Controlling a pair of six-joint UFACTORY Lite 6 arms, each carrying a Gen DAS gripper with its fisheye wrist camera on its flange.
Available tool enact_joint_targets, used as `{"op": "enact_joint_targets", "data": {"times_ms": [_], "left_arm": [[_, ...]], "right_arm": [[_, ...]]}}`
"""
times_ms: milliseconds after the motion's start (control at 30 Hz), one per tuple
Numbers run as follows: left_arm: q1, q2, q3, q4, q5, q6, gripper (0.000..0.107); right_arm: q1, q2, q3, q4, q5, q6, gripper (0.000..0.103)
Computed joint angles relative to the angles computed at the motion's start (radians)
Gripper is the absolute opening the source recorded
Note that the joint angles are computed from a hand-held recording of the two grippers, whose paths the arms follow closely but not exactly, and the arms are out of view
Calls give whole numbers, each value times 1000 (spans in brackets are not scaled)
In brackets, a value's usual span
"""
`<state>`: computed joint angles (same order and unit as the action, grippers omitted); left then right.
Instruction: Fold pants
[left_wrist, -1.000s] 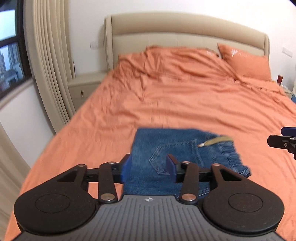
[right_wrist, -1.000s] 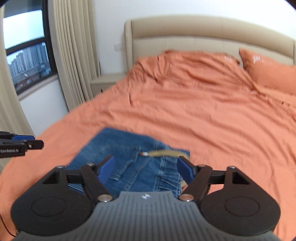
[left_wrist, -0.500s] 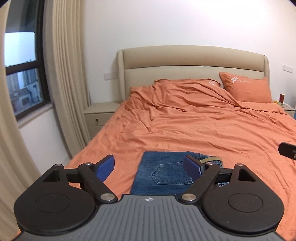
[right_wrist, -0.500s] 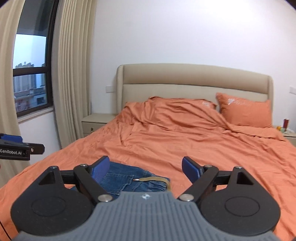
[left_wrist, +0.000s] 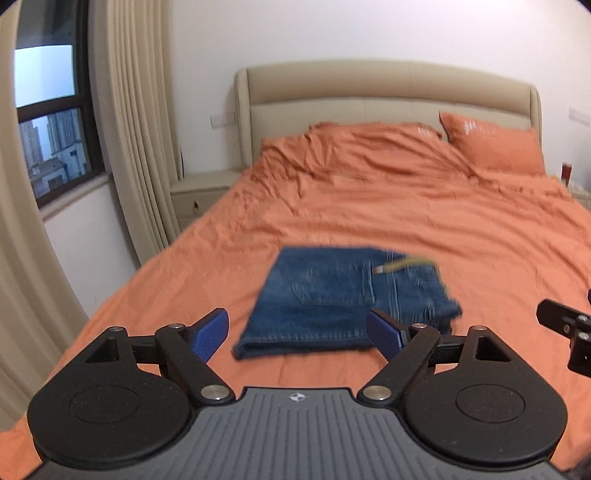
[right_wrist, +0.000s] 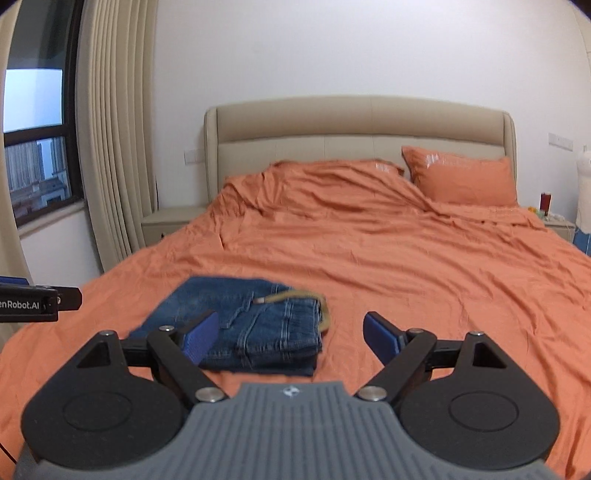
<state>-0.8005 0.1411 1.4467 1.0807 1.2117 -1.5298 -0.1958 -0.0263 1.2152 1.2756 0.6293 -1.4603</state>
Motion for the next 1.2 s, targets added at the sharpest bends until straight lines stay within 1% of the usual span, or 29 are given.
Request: {"op": "enact_joint_targets", "data": {"times_ms": [167, 267, 600, 933, 1200], "left_arm": [[19, 39, -21, -28, -37, 15, 98], [28, 49, -11, -38, -49, 31, 98], [34, 65, 12, -46, -44, 48, 98], [47, 63, 15, -36, -59, 73, 98], [40, 62, 17, -32, -50, 74, 98]], "right_arm": [[65, 45, -24, -41, -75, 18, 82], [90, 76, -5, -59, -96, 28, 82], [101, 114, 44, -96, -84, 85, 82], [80, 87, 22, -58, -64, 47, 82], [70, 75, 19, -48, -55, 37, 82]]}}
